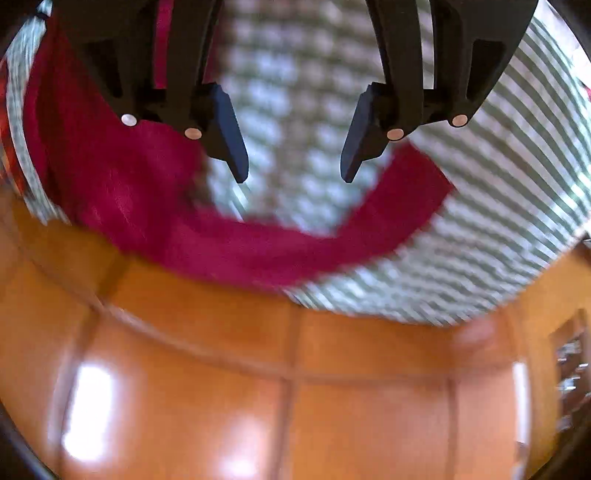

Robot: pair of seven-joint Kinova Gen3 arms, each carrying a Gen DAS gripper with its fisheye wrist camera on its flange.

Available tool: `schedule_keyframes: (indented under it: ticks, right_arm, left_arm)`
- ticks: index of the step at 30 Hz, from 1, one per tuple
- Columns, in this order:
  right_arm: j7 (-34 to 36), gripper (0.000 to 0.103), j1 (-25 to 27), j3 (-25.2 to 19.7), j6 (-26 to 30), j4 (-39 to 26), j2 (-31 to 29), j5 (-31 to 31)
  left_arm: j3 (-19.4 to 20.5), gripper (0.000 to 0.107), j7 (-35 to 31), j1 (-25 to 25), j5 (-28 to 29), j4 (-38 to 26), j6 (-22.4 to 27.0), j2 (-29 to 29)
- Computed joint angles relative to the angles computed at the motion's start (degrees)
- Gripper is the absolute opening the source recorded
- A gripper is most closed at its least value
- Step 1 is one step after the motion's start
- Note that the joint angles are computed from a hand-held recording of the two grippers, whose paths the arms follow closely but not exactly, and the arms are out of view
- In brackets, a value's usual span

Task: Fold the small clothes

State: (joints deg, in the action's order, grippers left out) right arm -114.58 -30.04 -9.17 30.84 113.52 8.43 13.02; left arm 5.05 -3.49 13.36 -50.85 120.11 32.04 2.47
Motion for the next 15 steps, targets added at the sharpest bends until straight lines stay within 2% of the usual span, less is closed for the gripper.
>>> schedule_keyframes:
  ticks: [2, 4, 7, 10, 12, 15]
  right_arm:
    - [-2.8, 0.009, -3.2, 1.5, 0.0, 0.2, -0.6, 4.3]
    - [-4.2, 0.008, -2.1, 0.9, -1.6, 1.0, -1.6, 5.4]
    - [-6.0, 0.008, 2.3, 0.8, -3.2, 1.1, -4.1, 6.7]
    - [-13.0, 0.007, 0.1, 7.7, -3.6, 0.7, -5.7, 13.7]
    - [-16.6, 0.007, -1.1, 13.0, -1.7, -1.5, -5.4, 18.4]
    - [-20.0, 0.007, -3.4, 20.9, 2.3, -6.9, -1.2, 25.4]
  left_arm:
    - [1.6, 0.051, 0.4, 1.7, 1.2, 1.8, -0.5, 0.1]
    - [2.9, 0.051, 1.6, 3.7, 1.7, 3.7, -1.6, 0.3]
    - [4.2, 0.051, 4.5, 6.2, 1.7, 5.8, -2.1, 0.9]
    - [4.0, 0.051, 4.5, 8.0, 4.6, 6.7, -3.6, 1.0]
    - [4.1, 0.051, 4.9, 9.2, 5.6, 6.9, -3.5, 1.6]
    - [4.0, 0.051, 6.3, 11.2, 5.0, 6.3, -1.9, 2.3]
